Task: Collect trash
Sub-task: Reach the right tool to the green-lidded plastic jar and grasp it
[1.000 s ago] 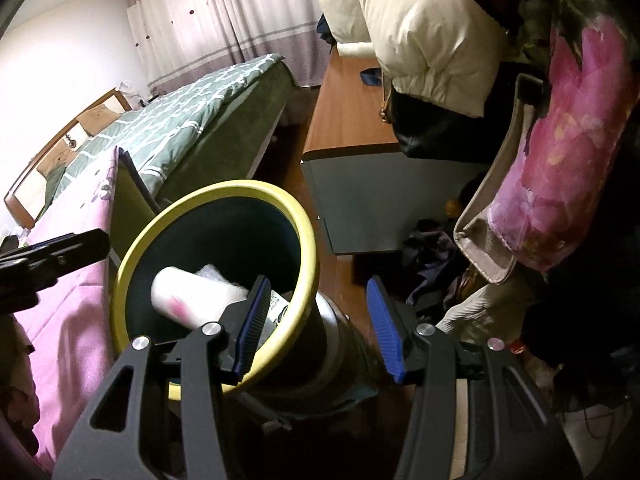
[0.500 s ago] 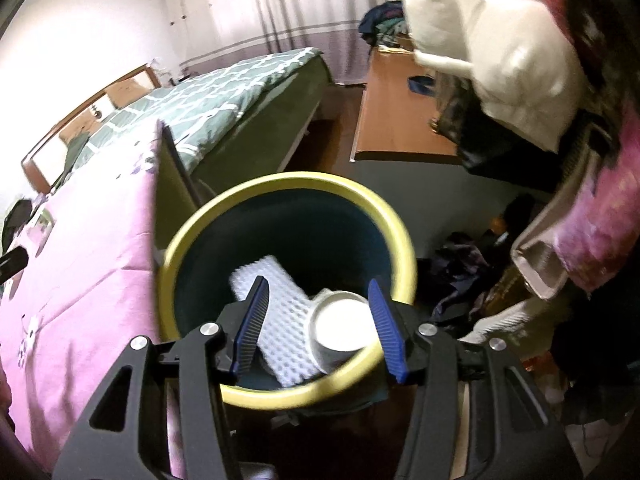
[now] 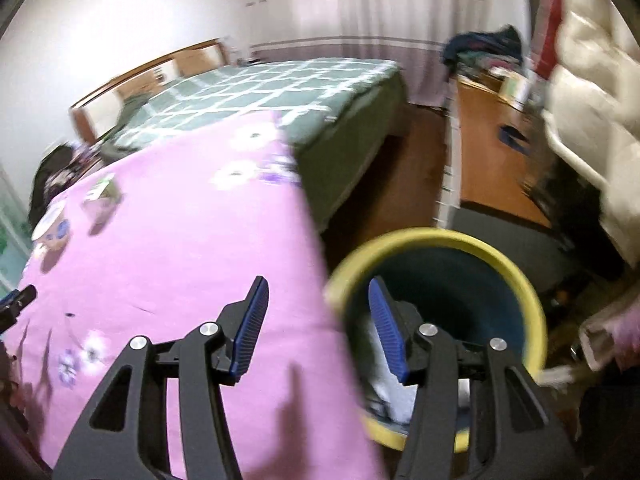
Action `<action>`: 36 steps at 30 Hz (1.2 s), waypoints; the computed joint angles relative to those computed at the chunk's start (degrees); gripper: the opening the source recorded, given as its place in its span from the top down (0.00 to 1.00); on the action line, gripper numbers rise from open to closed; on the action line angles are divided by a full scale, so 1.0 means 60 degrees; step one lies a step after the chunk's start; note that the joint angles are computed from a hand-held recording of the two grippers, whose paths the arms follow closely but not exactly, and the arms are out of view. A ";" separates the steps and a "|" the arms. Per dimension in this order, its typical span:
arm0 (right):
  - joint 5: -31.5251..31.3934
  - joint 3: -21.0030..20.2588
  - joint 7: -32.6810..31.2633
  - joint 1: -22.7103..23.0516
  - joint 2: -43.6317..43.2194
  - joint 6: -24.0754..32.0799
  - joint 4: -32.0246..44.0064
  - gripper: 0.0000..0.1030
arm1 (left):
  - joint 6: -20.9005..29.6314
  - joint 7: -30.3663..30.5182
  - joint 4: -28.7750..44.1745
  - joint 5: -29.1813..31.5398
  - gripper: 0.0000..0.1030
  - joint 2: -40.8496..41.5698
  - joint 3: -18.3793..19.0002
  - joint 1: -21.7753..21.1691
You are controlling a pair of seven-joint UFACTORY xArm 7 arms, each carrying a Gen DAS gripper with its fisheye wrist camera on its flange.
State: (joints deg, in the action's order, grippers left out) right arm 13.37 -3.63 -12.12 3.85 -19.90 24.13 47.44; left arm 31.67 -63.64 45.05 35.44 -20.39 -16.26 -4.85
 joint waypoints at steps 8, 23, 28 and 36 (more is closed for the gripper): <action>0.0838 0.0965 -0.0003 0.1282 0.2127 0.0726 0.2560 0.51 | -0.1097 0.0828 -0.1386 -0.1145 0.05 -0.0844 0.0912 0.0567; -0.2117 0.1790 0.3401 0.2761 0.6649 0.2052 0.7968 0.45 | -0.1479 0.1299 -0.1205 -0.2154 0.05 -0.0471 0.0504 0.0804; -0.2673 0.1648 0.4010 0.3112 0.7630 0.2390 0.9097 0.34 | -0.1509 0.1285 -0.1214 -0.2212 0.05 -0.0471 0.0474 0.0802; -0.3790 0.1245 0.4817 0.3818 0.8372 0.2600 0.9980 0.33 | -0.1560 0.1277 -0.1207 -0.2252 0.05 -0.0405 0.0472 0.0800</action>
